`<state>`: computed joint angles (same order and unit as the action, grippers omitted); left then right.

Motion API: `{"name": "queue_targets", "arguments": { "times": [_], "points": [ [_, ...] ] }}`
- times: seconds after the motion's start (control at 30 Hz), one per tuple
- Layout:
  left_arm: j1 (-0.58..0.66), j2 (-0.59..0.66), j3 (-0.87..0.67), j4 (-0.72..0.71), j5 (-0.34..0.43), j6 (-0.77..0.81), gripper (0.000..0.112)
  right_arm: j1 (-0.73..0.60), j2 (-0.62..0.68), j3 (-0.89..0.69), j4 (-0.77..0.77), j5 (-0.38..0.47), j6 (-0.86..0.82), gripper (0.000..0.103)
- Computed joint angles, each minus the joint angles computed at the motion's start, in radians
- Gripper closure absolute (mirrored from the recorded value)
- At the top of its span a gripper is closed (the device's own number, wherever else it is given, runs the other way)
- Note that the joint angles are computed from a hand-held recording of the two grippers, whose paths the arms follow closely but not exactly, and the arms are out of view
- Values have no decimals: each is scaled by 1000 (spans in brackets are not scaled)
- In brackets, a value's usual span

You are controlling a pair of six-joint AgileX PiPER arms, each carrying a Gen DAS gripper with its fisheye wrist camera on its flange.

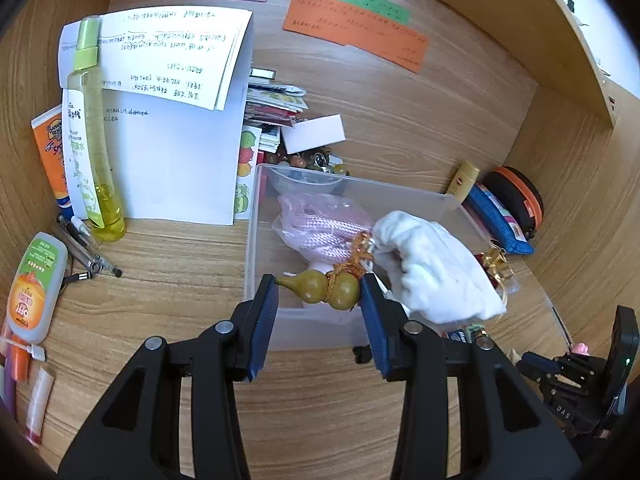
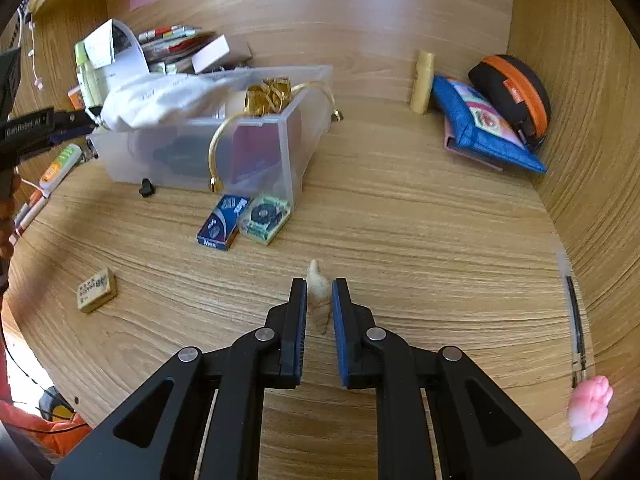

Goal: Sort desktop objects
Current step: 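Carry the gourd keychain into the box with left while right carries seashell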

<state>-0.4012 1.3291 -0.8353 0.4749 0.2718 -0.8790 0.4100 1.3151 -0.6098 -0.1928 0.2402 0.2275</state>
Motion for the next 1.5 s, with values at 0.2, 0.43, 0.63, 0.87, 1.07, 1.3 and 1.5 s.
{"name": "queue_targets", "arguments": {
  "times": [0.2, 0.43, 0.63, 0.87, 1.07, 1.3, 1.5],
  "points": [
    [19, 45, -34, -63, 2, 91, 71, -3, 41, -9, 36, -26, -36, 89],
    [23, 85, -59, -57, -2, 121, 71, 29, 73, -39, -91, -6, 92, 88],
    [10, 106, -75, 26, 7, 66, 71, 33, 96, -52, -108, -26, 128, 89],
    [17, 92, -62, 23, -13, 74, 71, 18, 58, -71, 15, -22, 24, 90],
    [2, 27, -13, 131, -33, -32, 71, 34, 13, -109, -41, 16, 81, 90],
    [4, -2, 19, 119, -53, -18, 71, 87, 15, -193, -123, 32, 147, 90],
    [9, -42, 62, 122, -53, -30, 65, 126, 102, -296, -154, 34, 160, 90]
  ]
}}
